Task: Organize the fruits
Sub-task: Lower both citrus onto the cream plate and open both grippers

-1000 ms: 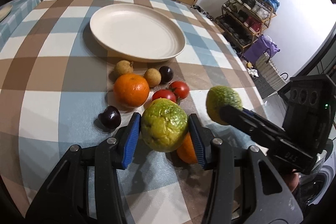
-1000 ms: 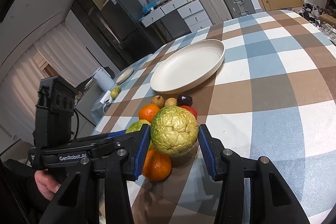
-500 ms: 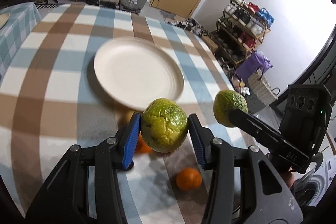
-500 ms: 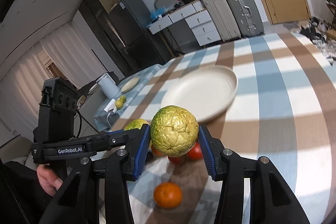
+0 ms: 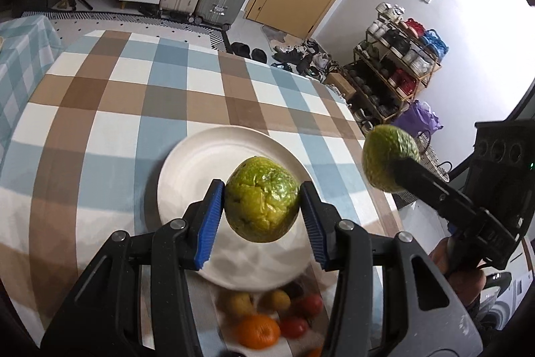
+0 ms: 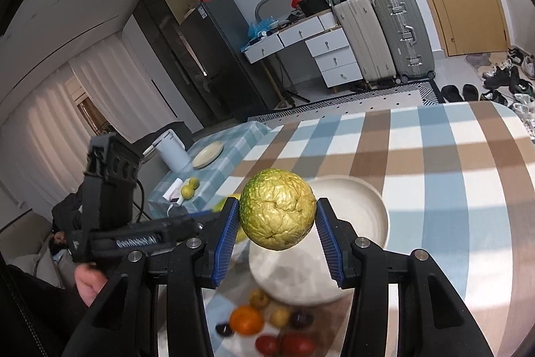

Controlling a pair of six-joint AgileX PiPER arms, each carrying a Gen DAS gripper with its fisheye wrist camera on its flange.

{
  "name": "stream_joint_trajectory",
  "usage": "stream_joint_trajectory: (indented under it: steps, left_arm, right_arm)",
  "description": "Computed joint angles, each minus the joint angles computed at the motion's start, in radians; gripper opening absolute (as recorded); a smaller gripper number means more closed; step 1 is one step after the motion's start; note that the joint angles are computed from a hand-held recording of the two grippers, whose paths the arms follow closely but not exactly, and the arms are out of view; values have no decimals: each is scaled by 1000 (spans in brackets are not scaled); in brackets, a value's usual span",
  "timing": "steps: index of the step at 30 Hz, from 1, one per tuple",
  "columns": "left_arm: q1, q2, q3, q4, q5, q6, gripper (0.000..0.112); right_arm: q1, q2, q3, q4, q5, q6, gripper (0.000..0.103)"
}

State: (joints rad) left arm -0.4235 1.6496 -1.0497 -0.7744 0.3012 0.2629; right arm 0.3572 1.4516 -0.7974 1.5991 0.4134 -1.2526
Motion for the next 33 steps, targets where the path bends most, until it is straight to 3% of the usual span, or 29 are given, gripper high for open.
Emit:
stream_joint_trajectory:
  steps: [6,15,27,33]
  left_arm:
    - [38,192,-145,-29,28,61,43]
    - [42,379,-268,-48,38,108,43]
    - [32,439,-332,-31,32,92,43]
    - [22,399,-294,10,-13,53,46]
  right_arm:
    - [-28,216,-208,-149,52,139,47]
    - [-51,479,-411,-313,112,319,47]
    - [-51,575,-484,-393,89,424,48]
    - [-53,563,-463,-306,67,361,50]
